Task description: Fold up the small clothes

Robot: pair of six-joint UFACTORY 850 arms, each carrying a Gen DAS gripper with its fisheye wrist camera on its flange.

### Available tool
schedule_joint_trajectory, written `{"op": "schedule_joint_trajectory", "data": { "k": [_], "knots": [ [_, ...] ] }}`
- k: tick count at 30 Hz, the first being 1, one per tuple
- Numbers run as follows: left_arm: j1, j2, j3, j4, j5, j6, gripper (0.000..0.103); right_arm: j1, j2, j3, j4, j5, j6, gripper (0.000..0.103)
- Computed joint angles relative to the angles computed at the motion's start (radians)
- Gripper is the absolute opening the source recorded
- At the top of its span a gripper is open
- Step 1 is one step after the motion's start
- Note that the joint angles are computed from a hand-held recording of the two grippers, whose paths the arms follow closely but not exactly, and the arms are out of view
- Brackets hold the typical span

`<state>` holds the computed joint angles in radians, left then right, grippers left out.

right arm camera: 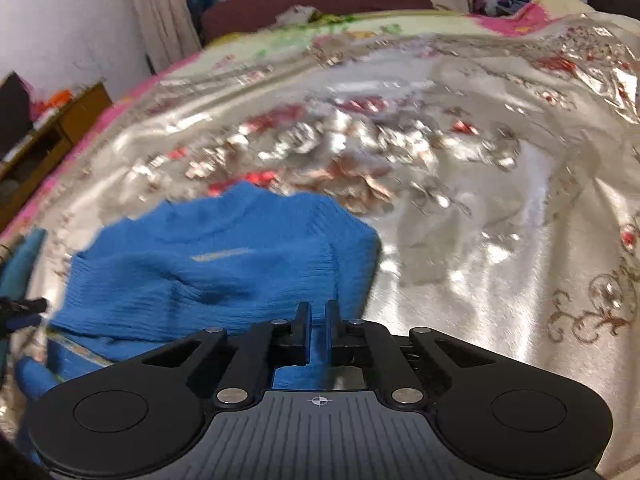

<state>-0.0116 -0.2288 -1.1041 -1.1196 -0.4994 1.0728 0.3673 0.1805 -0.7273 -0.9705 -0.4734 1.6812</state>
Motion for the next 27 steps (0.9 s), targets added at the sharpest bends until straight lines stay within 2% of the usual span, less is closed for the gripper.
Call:
{"op": "schedule_joint_trajectory", "data": {
  "k": [11, 12, 15, 17, 20, 23, 25, 27],
  "knots": [
    [-0.057, 0.067, 0.068, -0.090, 0.010, 0.486, 0.061, -0.003, 0.031, 0.006, -0.016, 0.074, 0.047, 0.005],
    [-0.066, 0.073, 0.074, -0.078, 0.024, 0.516, 0.061, -0.004, 0.035, 0.006, -0.009, 0.074, 0.043, 0.005],
    [-0.110, 0.072, 0.089, -0.001, 0.126, 0.553, 0.062, -0.009, 0.042, 0.007, 0.028, 0.075, 0.008, 0.006],
    [-0.117, 0.066, 0.095, 0.002, 0.161, 0.568, 0.062, -0.009, 0.037, 0.003, 0.078, 0.075, -0.068, 0.015],
    [-0.104, 0.063, 0.092, -0.038, 0.171, 0.556, 0.062, 0.033, 0.019, -0.004, 0.016, 0.014, -0.090, 0.015],
    [-0.089, 0.049, 0.075, -0.005, 0.153, 0.471, 0.062, 0.087, -0.013, -0.017, -0.098, -0.049, -0.131, 0.017],
    [-0.087, 0.044, 0.068, 0.012, 0.145, 0.443, 0.062, 0.133, -0.060, -0.037, -0.164, -0.129, -0.227, 0.018],
    [-0.090, 0.044, 0.068, 0.001, 0.150, 0.447, 0.062, 0.152, -0.096, -0.049, -0.176, -0.149, -0.331, 0.018]
  ]
}}
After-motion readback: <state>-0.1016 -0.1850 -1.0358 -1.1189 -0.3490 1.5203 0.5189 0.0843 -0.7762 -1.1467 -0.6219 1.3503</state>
